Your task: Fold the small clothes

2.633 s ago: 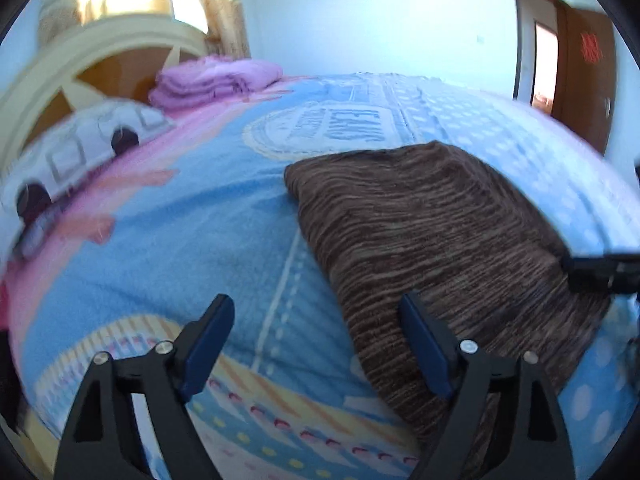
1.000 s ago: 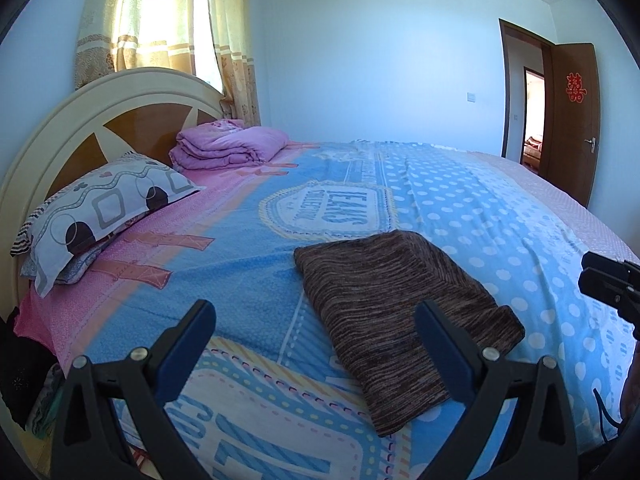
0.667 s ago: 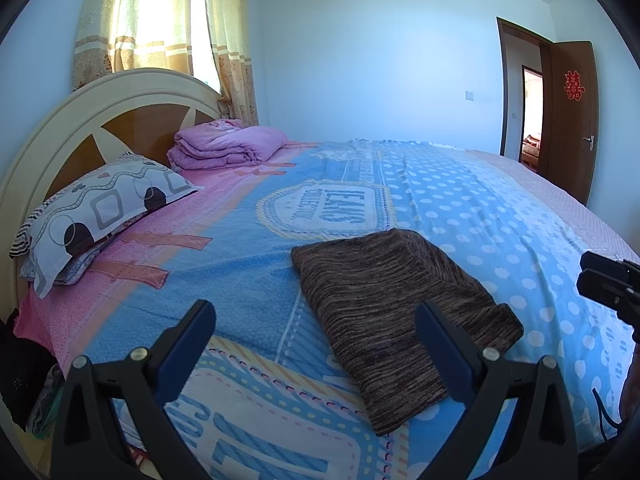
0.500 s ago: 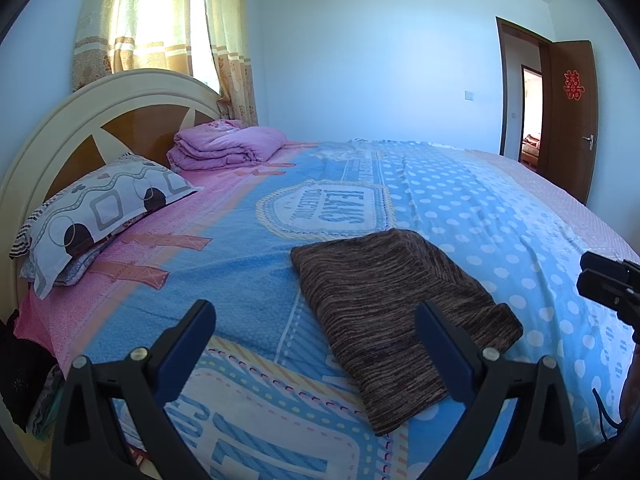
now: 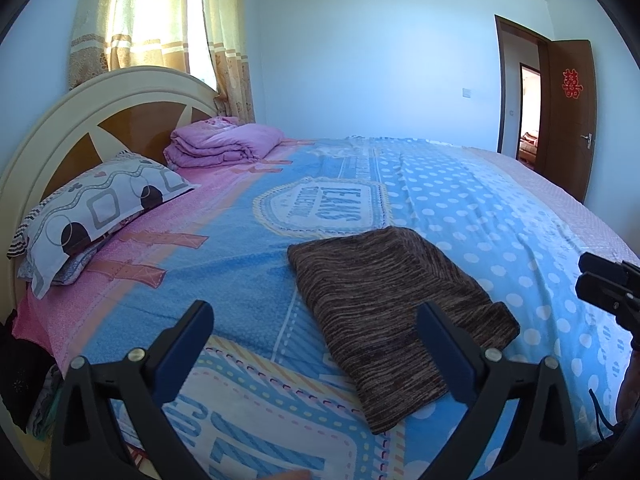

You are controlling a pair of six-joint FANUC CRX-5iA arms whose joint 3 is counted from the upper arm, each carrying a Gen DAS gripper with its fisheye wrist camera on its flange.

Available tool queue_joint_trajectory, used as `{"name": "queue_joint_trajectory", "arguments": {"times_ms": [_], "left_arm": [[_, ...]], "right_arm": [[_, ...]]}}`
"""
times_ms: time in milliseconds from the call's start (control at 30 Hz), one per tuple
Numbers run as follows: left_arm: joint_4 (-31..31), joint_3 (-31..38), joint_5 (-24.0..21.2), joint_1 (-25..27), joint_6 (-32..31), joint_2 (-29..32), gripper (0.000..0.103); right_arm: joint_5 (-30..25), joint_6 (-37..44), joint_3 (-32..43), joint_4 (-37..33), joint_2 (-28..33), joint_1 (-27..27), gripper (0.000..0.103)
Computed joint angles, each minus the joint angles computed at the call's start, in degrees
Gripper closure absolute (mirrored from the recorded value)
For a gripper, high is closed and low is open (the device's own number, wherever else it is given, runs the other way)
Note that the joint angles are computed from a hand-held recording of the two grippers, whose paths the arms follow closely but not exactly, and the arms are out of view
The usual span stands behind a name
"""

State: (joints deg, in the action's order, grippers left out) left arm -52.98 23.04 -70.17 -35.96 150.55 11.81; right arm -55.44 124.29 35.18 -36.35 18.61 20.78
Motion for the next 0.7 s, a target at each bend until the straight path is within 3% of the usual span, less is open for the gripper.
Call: {"name": "queue_joint_trajectory", "arguments": {"times_ms": [700], "left_arm": [[-1.55,0.85,-3.72,-0.02,0.85,0.69,0.000]], "right_arm": [[-0.46,2.29,-0.72,-0.38,-0.50,0.33,0.046]]}}
